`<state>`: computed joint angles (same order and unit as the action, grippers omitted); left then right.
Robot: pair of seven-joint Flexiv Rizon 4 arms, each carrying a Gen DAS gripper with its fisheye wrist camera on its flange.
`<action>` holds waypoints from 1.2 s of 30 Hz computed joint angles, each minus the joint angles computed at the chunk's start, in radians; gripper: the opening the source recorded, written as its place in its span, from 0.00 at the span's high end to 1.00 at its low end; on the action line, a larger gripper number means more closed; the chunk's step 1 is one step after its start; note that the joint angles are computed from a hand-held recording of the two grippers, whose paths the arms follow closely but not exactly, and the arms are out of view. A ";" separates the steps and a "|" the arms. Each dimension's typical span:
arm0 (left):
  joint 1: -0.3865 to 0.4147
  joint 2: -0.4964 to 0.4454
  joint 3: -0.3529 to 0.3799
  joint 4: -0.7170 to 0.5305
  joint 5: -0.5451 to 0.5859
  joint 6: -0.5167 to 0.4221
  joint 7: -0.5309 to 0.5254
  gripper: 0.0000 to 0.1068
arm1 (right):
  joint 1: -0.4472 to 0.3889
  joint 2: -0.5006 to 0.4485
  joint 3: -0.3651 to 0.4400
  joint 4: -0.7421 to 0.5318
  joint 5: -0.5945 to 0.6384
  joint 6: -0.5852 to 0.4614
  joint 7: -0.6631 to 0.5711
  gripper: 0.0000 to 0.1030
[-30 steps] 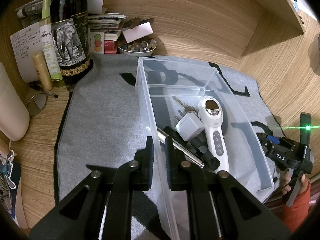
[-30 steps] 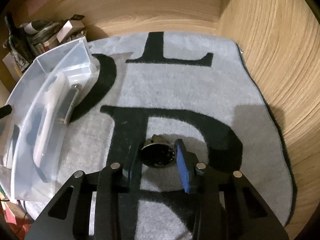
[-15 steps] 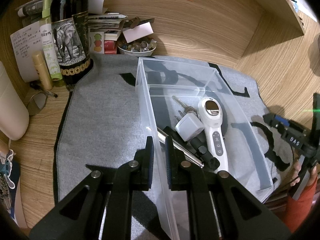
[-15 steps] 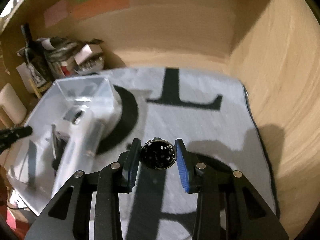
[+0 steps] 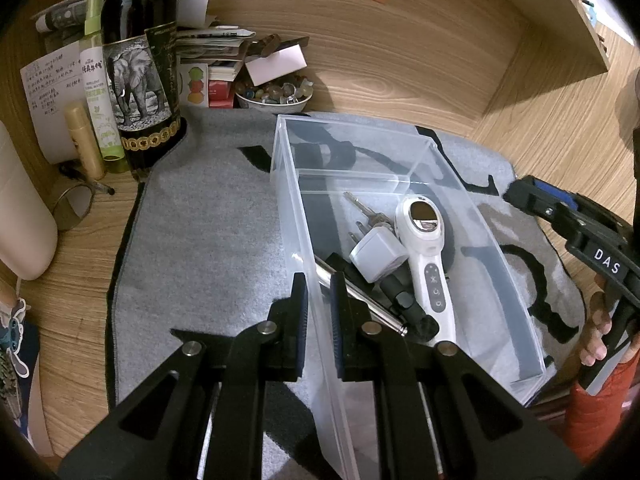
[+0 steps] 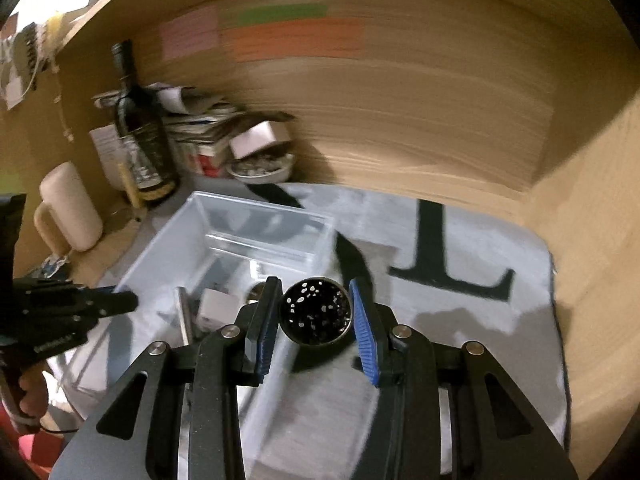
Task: Organize rigid objects
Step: 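Carry the black mesh cap with the right gripper into the box and release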
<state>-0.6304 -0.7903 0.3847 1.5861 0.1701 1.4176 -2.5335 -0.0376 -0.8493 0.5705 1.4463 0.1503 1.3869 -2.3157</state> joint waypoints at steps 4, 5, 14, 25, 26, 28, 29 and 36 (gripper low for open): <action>0.000 -0.001 0.000 -0.001 0.000 -0.001 -0.003 0.91 | 0.018 -0.001 0.001 0.005 -0.016 -0.018 -0.022 0.69; -0.001 -0.002 0.001 -0.004 0.000 -0.004 -0.004 0.91 | 0.033 0.001 -0.012 0.007 -0.024 -0.027 -0.021 0.69; 0.000 -0.002 -0.001 -0.009 0.002 -0.006 -0.011 0.91 | 0.093 0.010 -0.070 0.024 -0.054 -0.109 -0.054 0.69; 0.000 -0.001 0.000 -0.011 0.012 -0.013 -0.017 0.91 | 0.160 0.014 -0.148 0.022 -0.065 -0.162 -0.054 0.69; -0.001 -0.001 0.001 -0.012 0.013 -0.017 -0.017 0.91 | 0.162 0.016 -0.150 0.023 -0.064 -0.164 -0.053 0.69; -0.002 -0.001 0.003 -0.016 0.018 -0.024 -0.019 0.91 | 0.162 0.018 -0.151 0.025 -0.060 -0.163 -0.050 0.67; -0.003 -0.002 0.003 -0.018 0.020 -0.028 -0.021 0.91 | 0.164 0.019 -0.155 0.025 -0.059 -0.164 -0.045 0.64; -0.061 -0.005 0.073 -0.056 0.084 -0.095 -0.082 0.90 | 0.096 0.034 -0.083 0.029 0.001 -0.147 -0.089 0.41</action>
